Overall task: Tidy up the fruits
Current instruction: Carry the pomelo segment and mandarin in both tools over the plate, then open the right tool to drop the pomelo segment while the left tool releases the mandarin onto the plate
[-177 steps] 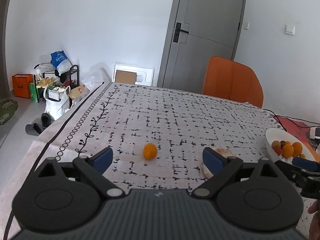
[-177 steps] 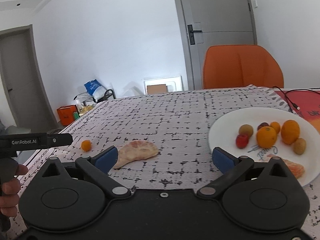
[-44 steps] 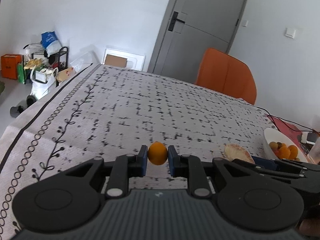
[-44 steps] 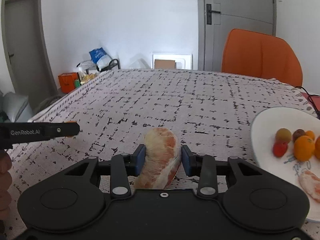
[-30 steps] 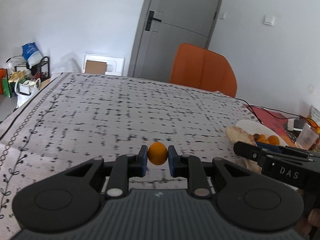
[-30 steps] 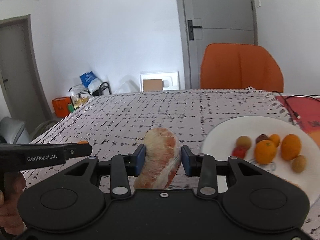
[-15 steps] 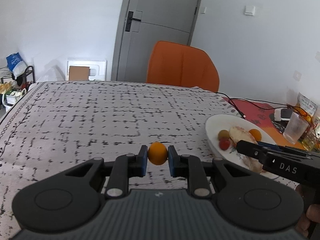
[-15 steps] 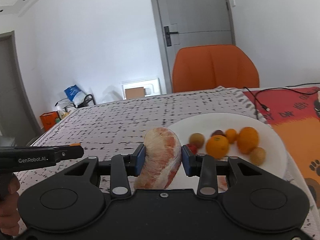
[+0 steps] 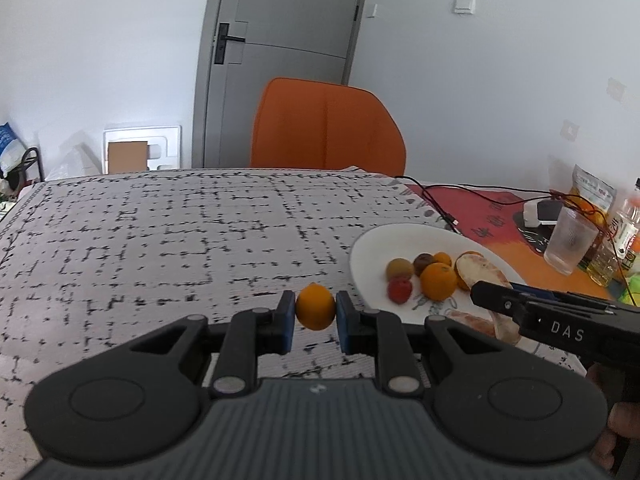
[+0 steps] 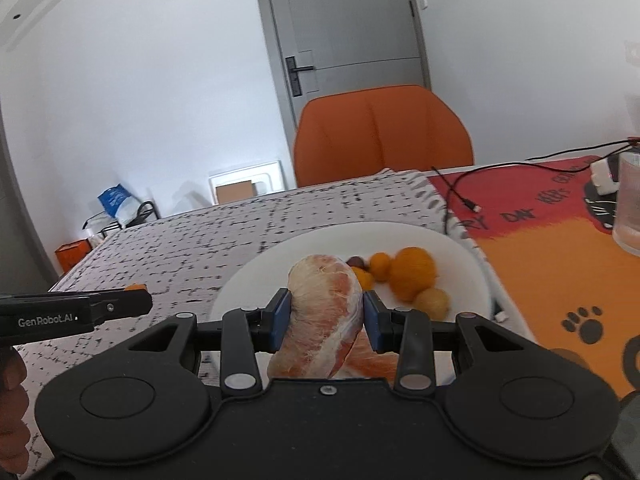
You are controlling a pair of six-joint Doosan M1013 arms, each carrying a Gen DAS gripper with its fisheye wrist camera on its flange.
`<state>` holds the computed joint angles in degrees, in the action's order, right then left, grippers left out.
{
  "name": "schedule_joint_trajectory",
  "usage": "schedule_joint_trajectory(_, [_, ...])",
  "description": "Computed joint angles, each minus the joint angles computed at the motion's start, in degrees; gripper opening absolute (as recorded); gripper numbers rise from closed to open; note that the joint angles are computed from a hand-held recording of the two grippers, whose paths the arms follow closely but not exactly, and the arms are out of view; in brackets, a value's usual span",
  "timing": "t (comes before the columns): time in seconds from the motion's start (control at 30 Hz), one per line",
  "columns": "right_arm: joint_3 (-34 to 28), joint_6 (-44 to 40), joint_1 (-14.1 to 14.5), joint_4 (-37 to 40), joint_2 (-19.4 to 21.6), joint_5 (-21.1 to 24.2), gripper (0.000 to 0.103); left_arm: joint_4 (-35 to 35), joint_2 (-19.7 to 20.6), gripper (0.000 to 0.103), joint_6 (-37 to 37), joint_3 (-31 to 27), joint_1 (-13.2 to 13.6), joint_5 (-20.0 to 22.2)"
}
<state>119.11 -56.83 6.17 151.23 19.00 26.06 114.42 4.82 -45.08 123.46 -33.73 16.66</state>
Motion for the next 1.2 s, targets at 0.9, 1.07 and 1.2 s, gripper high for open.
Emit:
schedule_joint_trajectory(0.9, [1.71, 2.62, -5.04, 1.04, -0.54, 1.79, 0.056, -6.16, 3.79, 0.025, 9.59, -4.99, -3.0, -1.66])
schedule_joint_trajectory(1.07, [1.79, 3.64, -4.78, 0.18, -0.45, 2.27, 0.061, -9.94, 3.28, 0.035, 13.36, -4.41, -3.23, -0.98])
schedule_joint_trajectory(1.2, [1.81, 3.66, -4.11, -0.5, -0.44, 2.43, 0.064, -10.44, 2.43, 0.049, 13.28, -3.42, -3.29, 0.8])
